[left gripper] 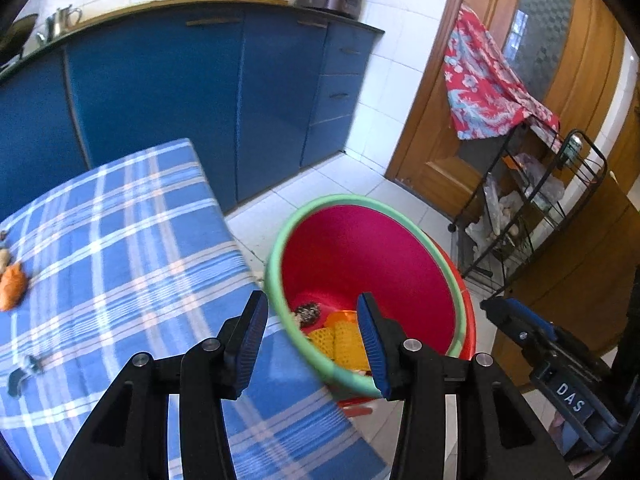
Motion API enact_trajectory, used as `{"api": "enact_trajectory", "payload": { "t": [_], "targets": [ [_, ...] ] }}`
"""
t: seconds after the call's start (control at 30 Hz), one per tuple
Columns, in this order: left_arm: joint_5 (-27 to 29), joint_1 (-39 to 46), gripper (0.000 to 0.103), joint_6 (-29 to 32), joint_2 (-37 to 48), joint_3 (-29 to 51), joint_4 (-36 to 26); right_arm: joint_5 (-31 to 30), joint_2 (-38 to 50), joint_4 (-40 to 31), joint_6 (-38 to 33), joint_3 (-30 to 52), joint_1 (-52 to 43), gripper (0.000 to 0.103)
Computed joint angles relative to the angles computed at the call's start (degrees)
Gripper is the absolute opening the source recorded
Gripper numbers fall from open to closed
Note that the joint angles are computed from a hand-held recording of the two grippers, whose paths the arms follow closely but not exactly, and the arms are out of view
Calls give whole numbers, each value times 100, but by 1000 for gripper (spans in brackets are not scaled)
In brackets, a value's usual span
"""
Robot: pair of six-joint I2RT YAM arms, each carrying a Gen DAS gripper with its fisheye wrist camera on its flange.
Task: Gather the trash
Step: 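Open both tools to drop the tissue and foam net into the bucket, then move both open tools back over the table toward the remaining items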
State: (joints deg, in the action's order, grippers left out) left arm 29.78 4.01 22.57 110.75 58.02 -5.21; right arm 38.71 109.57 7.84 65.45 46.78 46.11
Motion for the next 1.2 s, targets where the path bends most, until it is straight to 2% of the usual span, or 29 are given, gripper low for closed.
{"api": "enact_trajectory", "payload": {
  "t": [0.27, 0.63, 0.93, 1.2],
  "targets": [
    [166, 652, 47, 209, -296, -77, -206, 233, -51, -527, 44, 492, 406, 47],
    [195, 1593, 47, 585, -264, 121, -395, 315, 258, -1098, 74, 1357, 810, 52],
    [-1, 2290, 47, 795, 429, 794, -481, 177, 651, -1299, -55, 2000, 953, 53],
    [-349, 2746, 47, 824, 1290, 1727, -610, 47, 997, -1503, -231, 2542, 972, 53]
  ]
}}
